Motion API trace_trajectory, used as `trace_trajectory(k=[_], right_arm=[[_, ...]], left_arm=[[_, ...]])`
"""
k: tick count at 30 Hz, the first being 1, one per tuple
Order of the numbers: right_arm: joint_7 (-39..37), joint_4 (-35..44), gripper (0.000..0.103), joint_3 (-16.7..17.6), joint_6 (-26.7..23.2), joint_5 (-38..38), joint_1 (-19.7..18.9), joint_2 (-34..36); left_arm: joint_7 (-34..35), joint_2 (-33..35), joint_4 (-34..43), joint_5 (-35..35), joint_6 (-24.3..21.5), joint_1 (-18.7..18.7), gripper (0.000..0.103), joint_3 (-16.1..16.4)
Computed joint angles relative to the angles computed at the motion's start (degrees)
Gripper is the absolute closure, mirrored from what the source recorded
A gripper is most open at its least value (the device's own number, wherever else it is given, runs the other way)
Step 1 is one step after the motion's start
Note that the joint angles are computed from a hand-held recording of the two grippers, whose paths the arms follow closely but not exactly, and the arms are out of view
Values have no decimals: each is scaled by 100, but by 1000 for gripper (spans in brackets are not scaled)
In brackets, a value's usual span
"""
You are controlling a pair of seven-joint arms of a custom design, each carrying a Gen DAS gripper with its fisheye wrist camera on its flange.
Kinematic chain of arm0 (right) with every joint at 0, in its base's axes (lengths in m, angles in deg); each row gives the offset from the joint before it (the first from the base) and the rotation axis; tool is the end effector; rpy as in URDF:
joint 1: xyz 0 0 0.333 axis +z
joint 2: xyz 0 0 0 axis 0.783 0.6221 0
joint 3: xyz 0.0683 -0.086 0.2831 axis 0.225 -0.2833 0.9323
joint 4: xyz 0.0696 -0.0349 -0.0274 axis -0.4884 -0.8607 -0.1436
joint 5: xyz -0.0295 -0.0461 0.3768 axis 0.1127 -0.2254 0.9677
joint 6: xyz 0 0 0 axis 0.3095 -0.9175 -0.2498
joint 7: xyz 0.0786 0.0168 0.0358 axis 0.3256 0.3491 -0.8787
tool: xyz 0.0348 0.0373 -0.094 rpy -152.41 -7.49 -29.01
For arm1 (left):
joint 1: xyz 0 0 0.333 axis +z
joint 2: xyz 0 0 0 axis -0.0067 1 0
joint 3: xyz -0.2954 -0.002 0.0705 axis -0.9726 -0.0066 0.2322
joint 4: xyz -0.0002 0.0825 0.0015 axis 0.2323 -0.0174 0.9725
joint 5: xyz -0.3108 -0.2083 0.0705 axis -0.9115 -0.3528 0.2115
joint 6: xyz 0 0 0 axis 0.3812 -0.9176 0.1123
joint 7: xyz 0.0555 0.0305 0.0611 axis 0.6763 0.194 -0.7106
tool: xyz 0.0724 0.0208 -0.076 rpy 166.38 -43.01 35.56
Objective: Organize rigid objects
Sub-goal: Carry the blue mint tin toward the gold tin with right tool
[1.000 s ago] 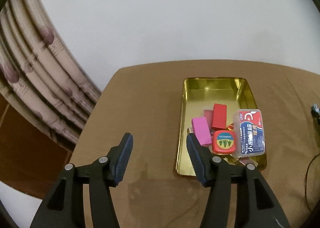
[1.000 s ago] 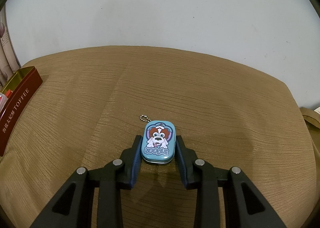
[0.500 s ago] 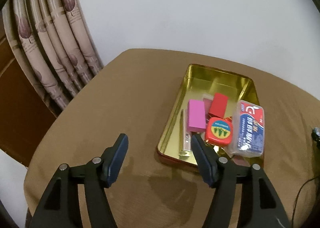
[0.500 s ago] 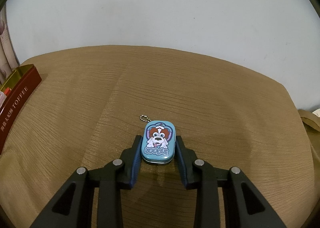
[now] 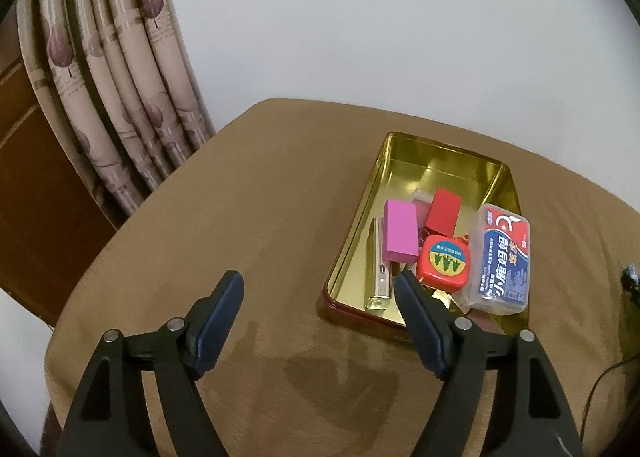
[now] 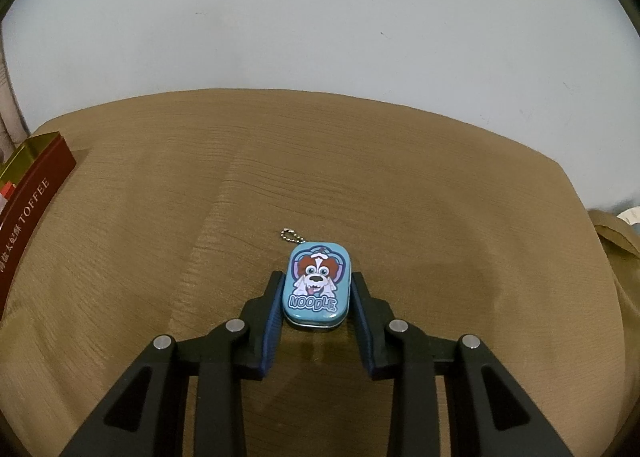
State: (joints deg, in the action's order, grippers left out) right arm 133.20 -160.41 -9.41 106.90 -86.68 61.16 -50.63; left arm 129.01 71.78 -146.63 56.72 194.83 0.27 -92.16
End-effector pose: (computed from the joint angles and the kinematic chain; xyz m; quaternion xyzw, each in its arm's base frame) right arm 0.3595 0.1431 0.4111 -0.4169 0.8499 -0.3016 0.1133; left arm 0.5514 -0.0080 0.4899 -0.5417 0.7625 -0.2609 0.2388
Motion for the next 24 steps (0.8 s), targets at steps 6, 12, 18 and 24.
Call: trace_trajectory(k=[6,12,18,24], right_arm=[[118,105,71,81,-10,62,32,6],[133,177,71,107,61,6,111,-6],[39,526,71,179,105,-29,239,204],[-78,1008,71,220,193,-198,350,585]], left_arm=[[-54,53,46,-29,37,20,23,7],[-166,47,34,106,133,61,21,-20],[-3,29,7,27,178,7,19,3],[-42,53,65,14,119,38,19,9]])
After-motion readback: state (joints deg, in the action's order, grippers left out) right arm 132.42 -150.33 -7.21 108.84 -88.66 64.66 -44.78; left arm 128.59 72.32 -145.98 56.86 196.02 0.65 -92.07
